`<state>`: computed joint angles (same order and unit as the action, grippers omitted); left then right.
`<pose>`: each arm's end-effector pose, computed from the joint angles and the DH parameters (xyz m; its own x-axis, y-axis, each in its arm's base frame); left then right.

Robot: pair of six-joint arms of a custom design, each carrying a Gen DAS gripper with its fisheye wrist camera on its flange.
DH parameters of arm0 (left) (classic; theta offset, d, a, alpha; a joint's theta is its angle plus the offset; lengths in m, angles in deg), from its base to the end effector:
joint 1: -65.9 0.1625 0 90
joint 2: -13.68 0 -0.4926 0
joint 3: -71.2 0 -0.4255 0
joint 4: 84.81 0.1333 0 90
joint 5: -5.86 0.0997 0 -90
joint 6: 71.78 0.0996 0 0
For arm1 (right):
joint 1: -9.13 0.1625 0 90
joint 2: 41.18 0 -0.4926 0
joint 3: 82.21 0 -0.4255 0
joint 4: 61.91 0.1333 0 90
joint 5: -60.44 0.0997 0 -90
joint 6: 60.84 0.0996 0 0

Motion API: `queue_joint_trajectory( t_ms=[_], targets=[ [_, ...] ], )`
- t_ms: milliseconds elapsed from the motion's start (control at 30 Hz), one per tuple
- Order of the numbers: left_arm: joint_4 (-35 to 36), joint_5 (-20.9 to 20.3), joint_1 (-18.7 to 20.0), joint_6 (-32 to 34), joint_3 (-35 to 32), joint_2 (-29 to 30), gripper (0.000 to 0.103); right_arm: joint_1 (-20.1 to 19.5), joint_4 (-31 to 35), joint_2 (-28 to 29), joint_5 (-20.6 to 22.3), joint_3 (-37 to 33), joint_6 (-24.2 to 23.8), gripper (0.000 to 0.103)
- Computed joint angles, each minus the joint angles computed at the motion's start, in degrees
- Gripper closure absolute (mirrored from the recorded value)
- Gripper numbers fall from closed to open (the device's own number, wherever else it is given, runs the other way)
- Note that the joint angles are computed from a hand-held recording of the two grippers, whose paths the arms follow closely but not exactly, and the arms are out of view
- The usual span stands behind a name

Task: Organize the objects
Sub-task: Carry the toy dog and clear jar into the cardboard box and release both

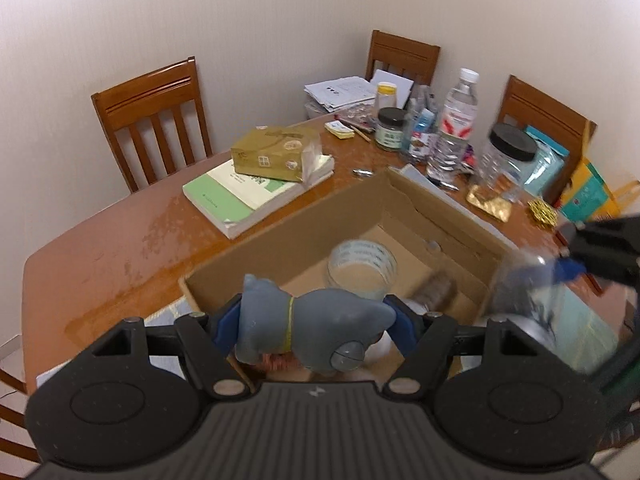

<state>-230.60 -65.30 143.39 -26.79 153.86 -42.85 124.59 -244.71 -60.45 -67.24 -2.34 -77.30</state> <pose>-0.0089 -0.8041 0.3534 -0.5449 0.6344 -0.5483 0.8108 0.5653 -0.1516 0.4094 -0.6914 -0.0592 -0.7165 -0.2607 0.6470 -0.5910 0.7196 -0.3645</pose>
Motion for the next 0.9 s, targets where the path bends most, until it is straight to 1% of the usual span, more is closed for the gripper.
queue_joint_trajectory(
  t_ms=[233, 300, 333, 367, 433, 500, 633, 700, 800, 900],
  targets=[
    [0.49, 0.98, 0.18, -2.01, -5.69, 5.59, 0.029, -1.22, 2.58, 1.96, 0.78, -5.03, -0.84, 0.023],
    [0.25, 1.36, 0.34, -2.77, -6.94, 7.00, 0.024, -1.55, 3.04, 2.25, 1.49, -5.59, -1.51, 0.017],
    [-0.59, 1.91, 0.37, -3.07, -7.31, 7.64, 0.014, -1.67, 3.01, 2.44, 1.63, -5.77, -2.00, 0.008],
    [-2.07, 2.30, 0.37, -3.03, -6.98, 7.83, 0.007, -1.72, 2.76, 2.63, 1.63, -5.88, -2.67, 0.000],
    [-5.35, 2.52, 0.43, -2.43, -6.40, 8.22, 0.006, -1.82, 1.39, 2.86, 1.55, -5.64, -4.70, 0.000],
    [-5.26, 2.59, 0.45, -2.99, -6.57, 8.28, 0.006, -2.05, 1.90, 2.90, 1.12, -5.73, -5.23, 0.000],
    [-3.68, 2.59, 0.25, -5.57, -6.32, 7.42, 0.005, -2.51, 3.03, 2.48, 0.32, -5.35, -3.78, 0.000],
    [-4.91, 2.87, -0.04, -5.86, -4.92, 6.52, 0.004, -2.67, 3.65, 2.03, 0.40, -4.92, -2.71, 0.000],
    [-9.85, 3.36, -0.30, -5.64, -1.43, 4.99, 0.001, -2.55, 1.22, 1.75, -0.84, -3.33, -3.07, 0.000],
    [-11.83, 3.12, -0.25, -5.39, 1.63, 3.15, 0.001, -2.83, -1.74, 1.33, -0.88, -0.80, -2.74, 0.000]
  ],
)
